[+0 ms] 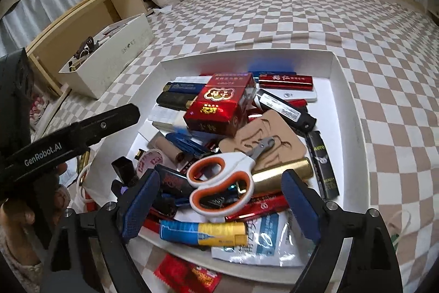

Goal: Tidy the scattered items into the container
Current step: 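Open both tools and withdraw them from the white tray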

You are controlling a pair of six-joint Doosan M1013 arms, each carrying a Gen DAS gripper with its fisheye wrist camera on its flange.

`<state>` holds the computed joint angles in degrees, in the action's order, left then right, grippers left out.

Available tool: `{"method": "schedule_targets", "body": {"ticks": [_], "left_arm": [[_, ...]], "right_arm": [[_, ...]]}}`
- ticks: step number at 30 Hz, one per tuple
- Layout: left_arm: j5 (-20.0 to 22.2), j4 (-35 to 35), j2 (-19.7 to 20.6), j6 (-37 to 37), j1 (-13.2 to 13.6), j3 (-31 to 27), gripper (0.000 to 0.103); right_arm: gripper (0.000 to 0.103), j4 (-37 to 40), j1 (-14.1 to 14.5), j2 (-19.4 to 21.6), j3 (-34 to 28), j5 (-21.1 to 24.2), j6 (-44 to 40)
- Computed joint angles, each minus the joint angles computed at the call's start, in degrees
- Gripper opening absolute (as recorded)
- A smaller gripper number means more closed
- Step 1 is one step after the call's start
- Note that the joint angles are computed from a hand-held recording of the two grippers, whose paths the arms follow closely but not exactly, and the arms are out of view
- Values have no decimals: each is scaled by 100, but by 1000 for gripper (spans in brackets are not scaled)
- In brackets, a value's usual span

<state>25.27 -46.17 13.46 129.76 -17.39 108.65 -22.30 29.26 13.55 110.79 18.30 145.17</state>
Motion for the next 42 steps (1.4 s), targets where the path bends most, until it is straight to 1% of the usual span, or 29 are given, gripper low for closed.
{"method": "schedule_targets", "body": {"ticks": [6, 9, 13, 14, 16, 18, 21, 23, 24, 25, 28, 32, 34, 36, 42], "left_arm": [[-82, 133, -149, 45, -15, 121, 80], [-153, 307, -239, -92, -39, 178, 80], [-158, 279, -342, -42, -39, 248, 81], [-168, 303, -365, -56, -43, 263, 83], [-202, 255, -427, -10, -49, 312, 96], [-200, 110, -488, 96, -34, 362, 98], [-246, 208, -585, 0, -42, 430, 101], [-309, 335, -646, -60, -57, 476, 102], [-312, 378, -682, -71, -62, 503, 102], [-291, 362, -709, -38, -56, 522, 102], [-310, 403, -797, -37, -49, 594, 102], [-434, 550, -917, -101, -60, 694, 102], [-396, 264, -975, 168, -13, 753, 102], [-378, 181, -1022, 223, 8, 789, 102], [-509, 483, -1173, 48, -24, 919, 102]], "right_arm": [[90, -415, 55, -99, 74, 101, 522], [90, -629, 91, -154, 112, 136, 782], [90, -1025, 171, -225, 128, 310, 1218], [90, -1179, 199, -250, 133, 363, 1368], [90, -1395, 236, -297, 151, 416, 1579], [90, -1592, 273, -345, 169, 465, 1800], [90, -2037, 356, -416, 207, 600, 2277], [93, -2552, 454, -456, 234, 786, 2826], [102, -2699, 494, -465, 232, 897, 2984], [103, -2819, 533, -477, 227, 1007, 3103], [103, -3008, 632, -527, 220, 1232, 3267], [103, -3231, 747, -612, 249, 1388, 3486], [103, -3295, 798, -643, 259, 1444, 3565], [103, -3323, 841, -678, 275, 1489, 3617], [103, -3453, 971, -746, 321, 1639, 3861]]}}
